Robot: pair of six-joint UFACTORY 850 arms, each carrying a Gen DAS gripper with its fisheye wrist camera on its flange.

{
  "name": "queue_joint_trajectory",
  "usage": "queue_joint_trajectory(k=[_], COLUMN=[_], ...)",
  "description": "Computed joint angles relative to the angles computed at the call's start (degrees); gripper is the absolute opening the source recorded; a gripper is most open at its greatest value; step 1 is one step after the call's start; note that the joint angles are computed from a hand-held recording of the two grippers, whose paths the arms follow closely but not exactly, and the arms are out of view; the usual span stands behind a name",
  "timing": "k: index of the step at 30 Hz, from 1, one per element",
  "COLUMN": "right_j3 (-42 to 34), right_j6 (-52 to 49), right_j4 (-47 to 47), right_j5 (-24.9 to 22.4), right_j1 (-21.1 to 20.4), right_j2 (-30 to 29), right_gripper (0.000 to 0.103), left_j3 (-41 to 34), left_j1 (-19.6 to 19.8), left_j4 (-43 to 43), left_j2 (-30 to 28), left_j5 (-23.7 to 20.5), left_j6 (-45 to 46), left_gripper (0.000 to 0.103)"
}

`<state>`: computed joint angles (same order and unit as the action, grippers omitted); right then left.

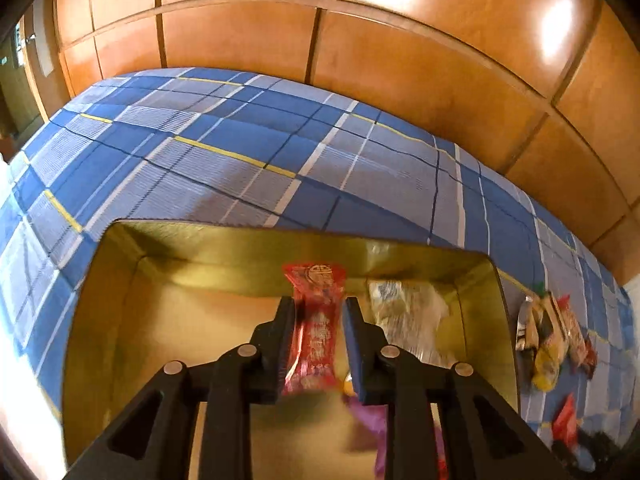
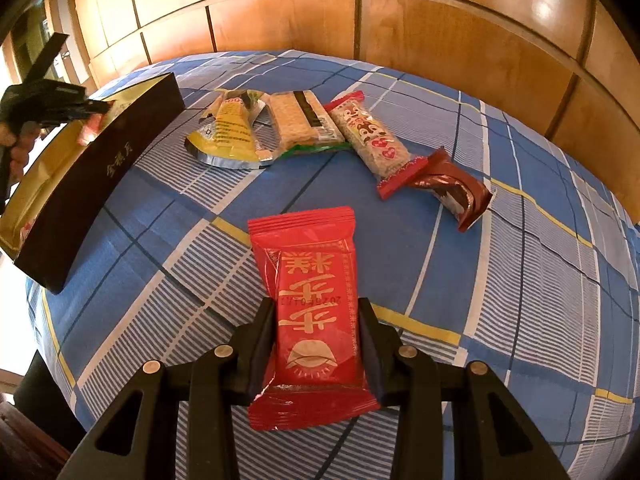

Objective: Organize snacks
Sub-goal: 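Carry the red candy bar into the gold tray and open the left gripper, then carry the red square packet into the tray and open the right gripper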

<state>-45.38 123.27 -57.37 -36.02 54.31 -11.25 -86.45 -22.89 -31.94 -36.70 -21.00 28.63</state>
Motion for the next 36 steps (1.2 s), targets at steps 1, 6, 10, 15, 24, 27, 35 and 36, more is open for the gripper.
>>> queue_joint_trajectory(k=[1,6,10,15,24,27,35,36], right_j3=[0.0,-0.1,-0.1,-0.3,-1.1,-1.4,-2.4,-2.6], right_j6=[0.2,0.9,1.6,2.6,2.0,1.5,0.6,0.6], right_j4=[-0.1,-0.4,-0.9,-1.1,0.0,0.5,2.7,2.9], right_j5=[-0.1,-0.6,-1.0,-1.7,-3.1,-3.3,-3.7,-3.8], right_j1=[0.0,0.2,0.4,0.7,1.0,0.9,0.3,0.2], right_j2=[0.0,-0.2,-0.3,-0.6,-1.2,-1.3,-1.8,-1.9], right_gripper=[0.04,0.04,0.04,0.04,0.039,0.039,0.038,0.038], left_j3=[-0.9,2.2,8.6,17.2,28.8,31.2,34.8,35.0], left_j1=[-0.2,-0.3,-0.2,-0.7,-1.8,-2.1,-1.8,-1.7], left_j4=[1.2,0.2,1.0,3.5,-11.0,-16.2,-25.7,-26.6], left_j2=[-0.7,1.7,7.1,14.0,23.2,25.1,27.5,27.6], left_j5=[-0.4,2.4,6.2,10.6,15.8,16.7,16.3,16.3], left_j6=[-1.6,-2.7,-4.6,-6.7,8.4,14.1,23.8,24.8], left_gripper=[0.028,0.03,0.03,0.03,0.032,0.033,0.035,0.035])
